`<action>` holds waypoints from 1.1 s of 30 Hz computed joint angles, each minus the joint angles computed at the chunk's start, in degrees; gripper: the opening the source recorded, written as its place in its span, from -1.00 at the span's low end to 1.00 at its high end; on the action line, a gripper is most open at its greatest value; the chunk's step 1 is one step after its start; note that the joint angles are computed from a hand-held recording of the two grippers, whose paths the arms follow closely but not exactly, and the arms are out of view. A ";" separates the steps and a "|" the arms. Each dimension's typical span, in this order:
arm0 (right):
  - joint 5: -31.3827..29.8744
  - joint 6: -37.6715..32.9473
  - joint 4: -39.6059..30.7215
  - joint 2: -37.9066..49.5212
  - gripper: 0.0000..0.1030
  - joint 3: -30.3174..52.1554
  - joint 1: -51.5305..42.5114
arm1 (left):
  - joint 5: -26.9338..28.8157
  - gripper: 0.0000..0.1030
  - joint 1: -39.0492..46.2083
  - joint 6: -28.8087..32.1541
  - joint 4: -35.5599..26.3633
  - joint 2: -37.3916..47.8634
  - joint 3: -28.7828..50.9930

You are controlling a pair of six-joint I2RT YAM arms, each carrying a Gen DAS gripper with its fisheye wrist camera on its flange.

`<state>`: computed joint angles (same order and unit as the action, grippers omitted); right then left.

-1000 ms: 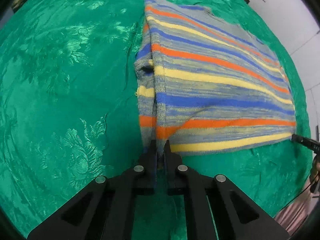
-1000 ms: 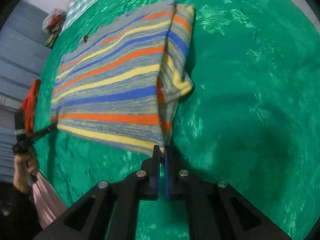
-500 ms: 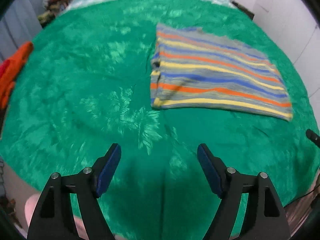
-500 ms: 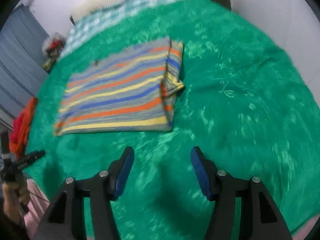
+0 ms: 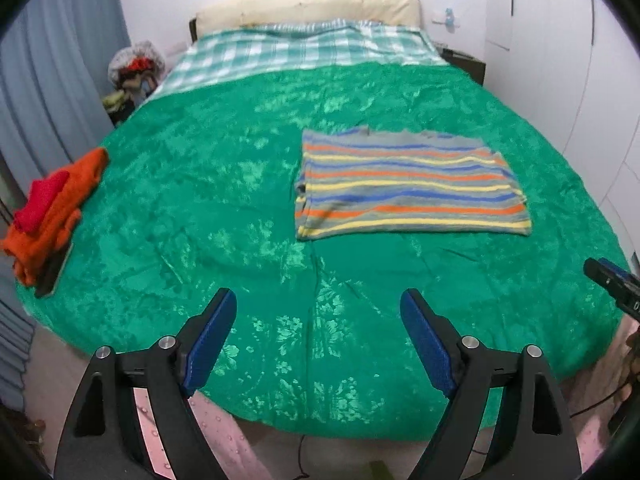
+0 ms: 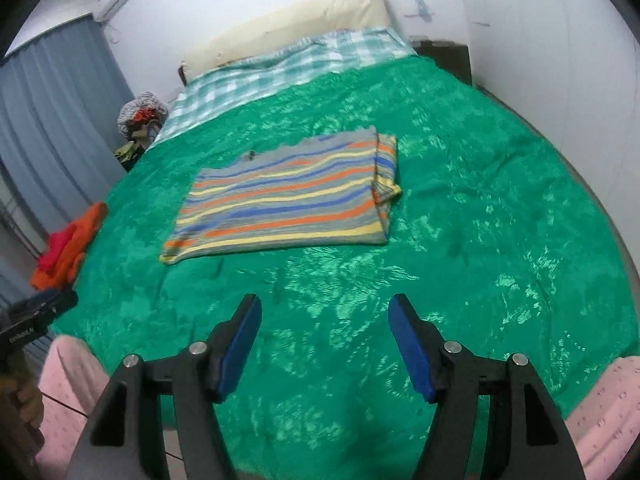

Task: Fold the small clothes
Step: 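Open both grippers and pull back from the folded sweater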

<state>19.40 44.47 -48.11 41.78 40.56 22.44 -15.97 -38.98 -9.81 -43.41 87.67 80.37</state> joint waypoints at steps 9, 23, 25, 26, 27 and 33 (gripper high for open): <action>9.19 7.79 -4.83 2.93 0.44 3.57 12.37 | -0.79 0.74 -1.63 -0.26 2.94 -1.52 -1.33; 6.98 7.75 -8.58 1.39 0.44 2.94 10.33 | 0.76 0.74 -10.89 2.90 9.24 2.21 -10.01; 5.33 5.20 -7.38 -0.17 0.44 1.38 7.11 | 1.62 0.74 -12.48 3.09 8.35 4.82 -8.38; 3.93 3.32 -6.89 -1.07 0.44 0.56 4.90 | 1.88 0.74 -12.97 3.01 7.95 5.88 -7.60; 2.94 2.10 -6.75 -1.76 0.44 -0.01 3.28 | 2.25 0.74 -13.69 2.88 7.33 7.44 -6.48; 1.24 -3.87 -8.76 -4.31 0.44 -0.90 -6.95 | 2.54 0.74 -15.18 3.23 5.24 10.99 -3.24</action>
<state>20.64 40.60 -56.87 37.47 39.66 15.49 -13.43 -54.16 -6.59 -38.16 98.66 77.13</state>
